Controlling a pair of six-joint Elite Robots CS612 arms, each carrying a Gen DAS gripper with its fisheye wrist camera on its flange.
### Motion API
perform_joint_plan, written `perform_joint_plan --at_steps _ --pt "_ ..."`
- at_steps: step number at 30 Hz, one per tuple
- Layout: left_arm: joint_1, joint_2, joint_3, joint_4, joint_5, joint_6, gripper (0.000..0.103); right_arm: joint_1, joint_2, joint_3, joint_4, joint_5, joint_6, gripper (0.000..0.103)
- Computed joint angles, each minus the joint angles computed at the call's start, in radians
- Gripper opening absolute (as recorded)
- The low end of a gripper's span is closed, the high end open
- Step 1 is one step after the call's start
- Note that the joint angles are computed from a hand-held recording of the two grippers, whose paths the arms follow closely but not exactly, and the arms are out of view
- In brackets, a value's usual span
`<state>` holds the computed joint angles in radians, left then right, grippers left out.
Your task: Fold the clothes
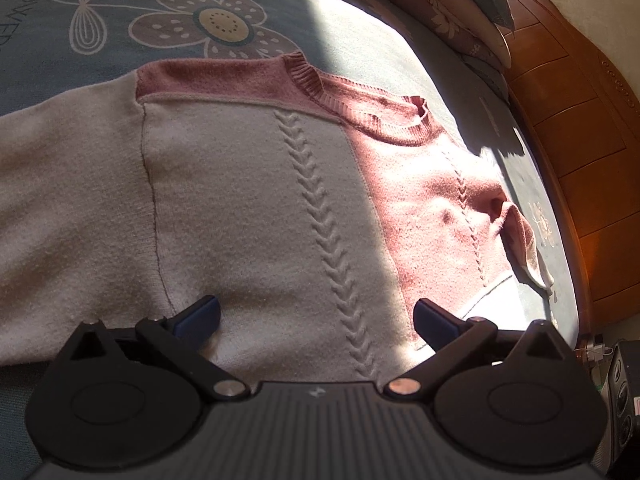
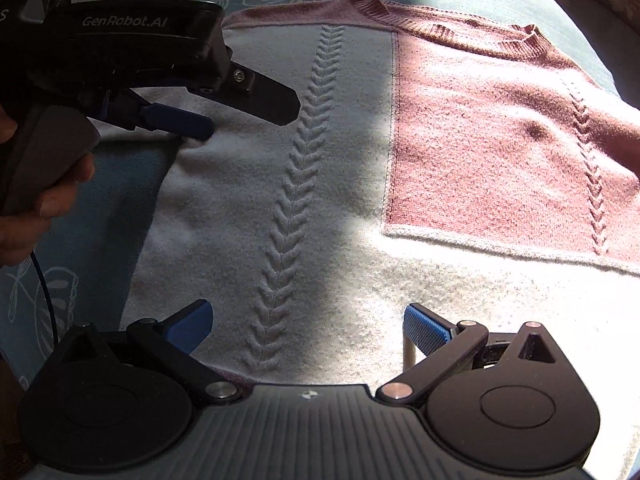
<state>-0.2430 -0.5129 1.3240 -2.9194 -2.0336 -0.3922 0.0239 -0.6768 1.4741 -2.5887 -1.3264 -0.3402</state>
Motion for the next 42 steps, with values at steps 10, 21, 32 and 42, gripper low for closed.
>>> perform_joint_plan --at_steps 10,21,32,42 --pt "-0.015 -0.034 0.009 0.063 0.018 0.145 0.102 -0.001 -0.001 0.015 -0.026 -0.007 -0.051 0.103" --pt "-0.009 -0.051 0.065 0.082 -0.023 0.092 0.102 -0.005 -0.004 0.031 -0.056 -0.006 -0.087 0.103" --pt "0.028 -0.093 0.140 -0.168 0.262 -0.002 0.102 0.007 -0.008 0.003 -0.015 -0.032 -0.088 0.103" --pt "0.107 -0.033 0.096 -0.169 0.259 -0.101 0.102 0.064 0.017 -0.061 -0.046 0.004 -0.096 0.103"
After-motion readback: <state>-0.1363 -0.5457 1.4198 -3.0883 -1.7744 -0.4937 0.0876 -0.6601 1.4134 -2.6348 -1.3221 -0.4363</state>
